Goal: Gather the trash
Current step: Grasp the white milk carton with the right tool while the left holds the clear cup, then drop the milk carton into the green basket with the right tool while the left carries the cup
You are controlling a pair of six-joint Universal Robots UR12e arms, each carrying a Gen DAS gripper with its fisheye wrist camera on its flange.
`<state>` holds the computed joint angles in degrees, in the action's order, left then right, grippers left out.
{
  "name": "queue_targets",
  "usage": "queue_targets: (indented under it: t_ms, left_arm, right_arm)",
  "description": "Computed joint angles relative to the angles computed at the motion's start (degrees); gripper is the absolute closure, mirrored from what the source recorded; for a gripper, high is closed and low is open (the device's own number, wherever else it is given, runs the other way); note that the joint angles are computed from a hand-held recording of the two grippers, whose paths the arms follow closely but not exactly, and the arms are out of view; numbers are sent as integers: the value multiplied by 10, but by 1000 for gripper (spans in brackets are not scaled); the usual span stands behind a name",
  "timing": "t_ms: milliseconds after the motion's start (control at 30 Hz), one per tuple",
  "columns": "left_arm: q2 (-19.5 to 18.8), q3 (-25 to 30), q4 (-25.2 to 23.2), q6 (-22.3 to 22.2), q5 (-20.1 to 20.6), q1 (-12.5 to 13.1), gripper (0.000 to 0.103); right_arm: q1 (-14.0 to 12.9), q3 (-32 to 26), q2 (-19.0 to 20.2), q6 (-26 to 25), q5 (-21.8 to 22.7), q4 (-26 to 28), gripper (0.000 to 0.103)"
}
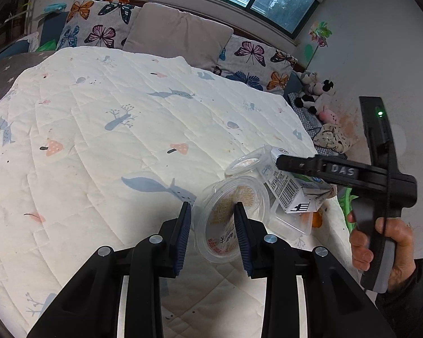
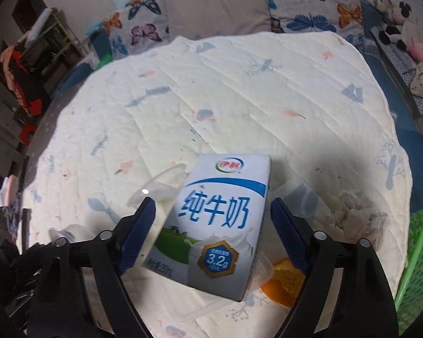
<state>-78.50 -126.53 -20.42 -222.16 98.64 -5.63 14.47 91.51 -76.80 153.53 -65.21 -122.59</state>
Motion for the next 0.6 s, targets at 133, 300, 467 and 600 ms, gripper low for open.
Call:
queue_targets:
  t_ms: [133,300,467,600]
  left_arm:
    - [0,-2,1,-2,-4,1,72]
    - [1,-1,2,-2,-4,-1,72]
    - [-2,5,9,1,-3,-11,72]
    - [-8,14,14,4,-4,-22,72]
  right_arm:
    - [-1,1,1,-1,0,2,29]
    - [-13,15,-13,-7,23,-20,29]
    - [-42,40,-39,-25,82,-28,30]
    - [-64,68,-65,-40,108,-48,30]
